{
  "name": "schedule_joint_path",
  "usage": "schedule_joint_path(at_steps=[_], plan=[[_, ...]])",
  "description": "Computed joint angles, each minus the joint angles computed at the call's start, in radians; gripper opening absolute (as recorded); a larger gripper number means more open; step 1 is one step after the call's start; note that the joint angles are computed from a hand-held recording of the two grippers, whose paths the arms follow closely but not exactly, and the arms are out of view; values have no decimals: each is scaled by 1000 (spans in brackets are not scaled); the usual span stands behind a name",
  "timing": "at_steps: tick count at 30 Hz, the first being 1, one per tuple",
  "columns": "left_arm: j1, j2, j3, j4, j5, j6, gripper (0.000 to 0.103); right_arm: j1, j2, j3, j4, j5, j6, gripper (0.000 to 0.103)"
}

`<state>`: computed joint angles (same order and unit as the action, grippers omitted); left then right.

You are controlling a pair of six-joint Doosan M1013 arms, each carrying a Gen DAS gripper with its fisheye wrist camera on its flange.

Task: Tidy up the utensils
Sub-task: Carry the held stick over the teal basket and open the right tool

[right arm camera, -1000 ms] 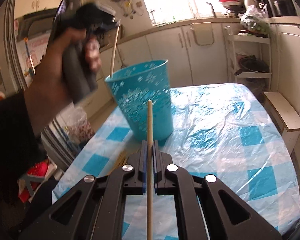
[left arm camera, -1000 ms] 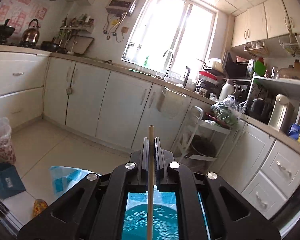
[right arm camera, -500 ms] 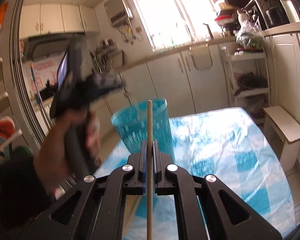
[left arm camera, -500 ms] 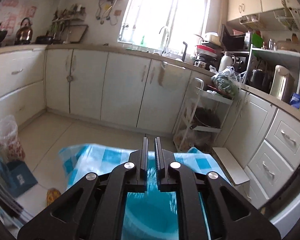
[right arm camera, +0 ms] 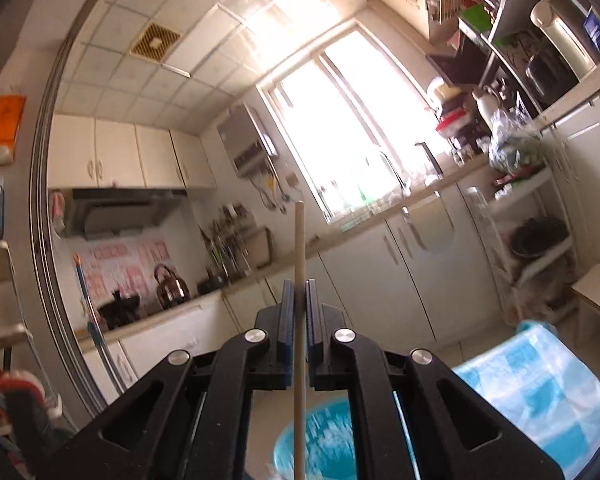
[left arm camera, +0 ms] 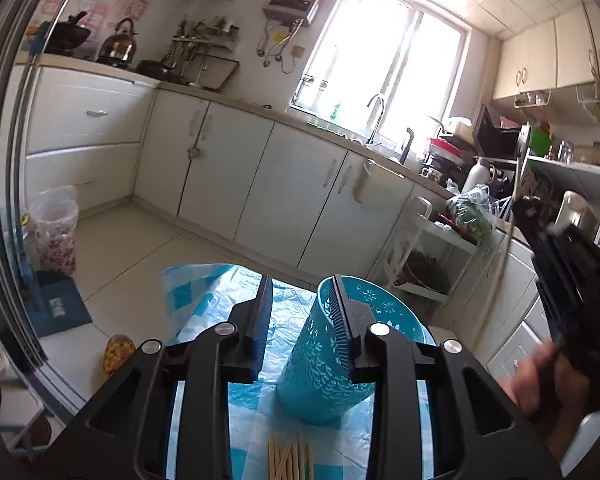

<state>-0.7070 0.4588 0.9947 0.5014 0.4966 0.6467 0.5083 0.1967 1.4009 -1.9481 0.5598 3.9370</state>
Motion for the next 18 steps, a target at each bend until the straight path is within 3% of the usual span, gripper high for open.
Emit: schedule_joint_path(at_steps=[4,10,18], plan=[[2,-4,5,-26,0,20,28,-11,20,-13,-37,9,21,6],[1,-1,0,-69,-1,65,28,-33,52,-34,38,1,-55,6],[-1,-2,-1,-80,5,96,29,-12,47,1,179,-13,-235,7]])
